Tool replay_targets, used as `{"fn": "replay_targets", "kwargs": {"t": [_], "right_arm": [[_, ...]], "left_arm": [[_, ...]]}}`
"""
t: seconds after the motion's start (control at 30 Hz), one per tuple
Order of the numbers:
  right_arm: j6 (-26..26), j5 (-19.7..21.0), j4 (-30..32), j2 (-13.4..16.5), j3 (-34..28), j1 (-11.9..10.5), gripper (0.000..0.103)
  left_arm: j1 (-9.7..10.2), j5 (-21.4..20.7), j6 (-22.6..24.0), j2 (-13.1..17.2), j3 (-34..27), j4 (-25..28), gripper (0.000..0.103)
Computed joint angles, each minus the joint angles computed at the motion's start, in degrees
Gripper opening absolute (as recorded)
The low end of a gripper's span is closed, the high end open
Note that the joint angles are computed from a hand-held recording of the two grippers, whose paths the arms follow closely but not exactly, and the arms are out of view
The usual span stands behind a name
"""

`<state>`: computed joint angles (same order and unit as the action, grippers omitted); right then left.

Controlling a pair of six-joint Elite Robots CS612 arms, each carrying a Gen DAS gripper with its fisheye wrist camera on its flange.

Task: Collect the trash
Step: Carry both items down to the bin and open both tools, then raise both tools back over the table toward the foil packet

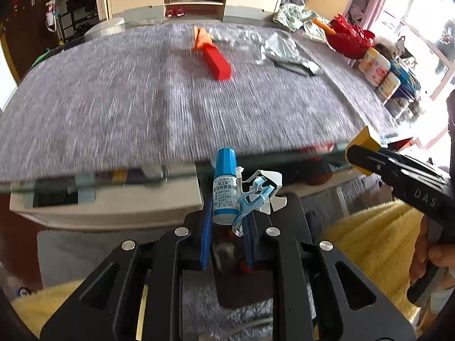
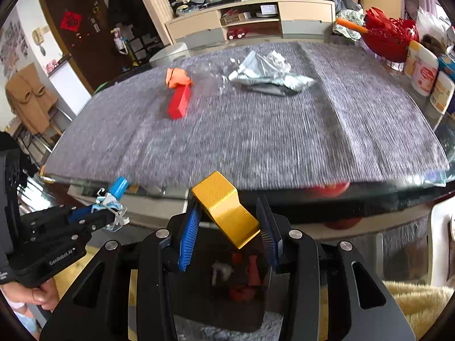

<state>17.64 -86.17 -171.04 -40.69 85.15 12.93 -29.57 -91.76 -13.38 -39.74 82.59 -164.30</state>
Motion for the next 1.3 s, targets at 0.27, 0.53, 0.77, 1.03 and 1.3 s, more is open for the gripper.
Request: {"fn": "replay_targets", "kwargs": {"t": [0.27,0.53,0.77,1.03,1.3], "right_arm": [[0.9,0.3,1.2,0.1,2.3,0.7,0.042],[2.1,0.9,5.3,1.5,2.1,1.2,0.042],[1.5,2.0,10.2,2.9,0.6,1.4,0.042],[1.5,3.2,13.8,3.5,-0.9,1.2,0.044],[2.2,2.9,13.6,3.4,-1.0,0.9,0.068]], "left_arm": [[-0.83,-2.1,-0.3,-0.7,3.9,0.3,0.018],[-1.14,-4.9,-1.1,0.5,4.3,3.7,0.018],[-1.26,-6.5,-0.8,2.0,2.9,7.2,0.018],[-1.08,-7.5,-0.5,2.8,1.4,10.3,0.023],[-1.21,-6.6,-0.2,2.8,1.1,10.4,0.055]]}}
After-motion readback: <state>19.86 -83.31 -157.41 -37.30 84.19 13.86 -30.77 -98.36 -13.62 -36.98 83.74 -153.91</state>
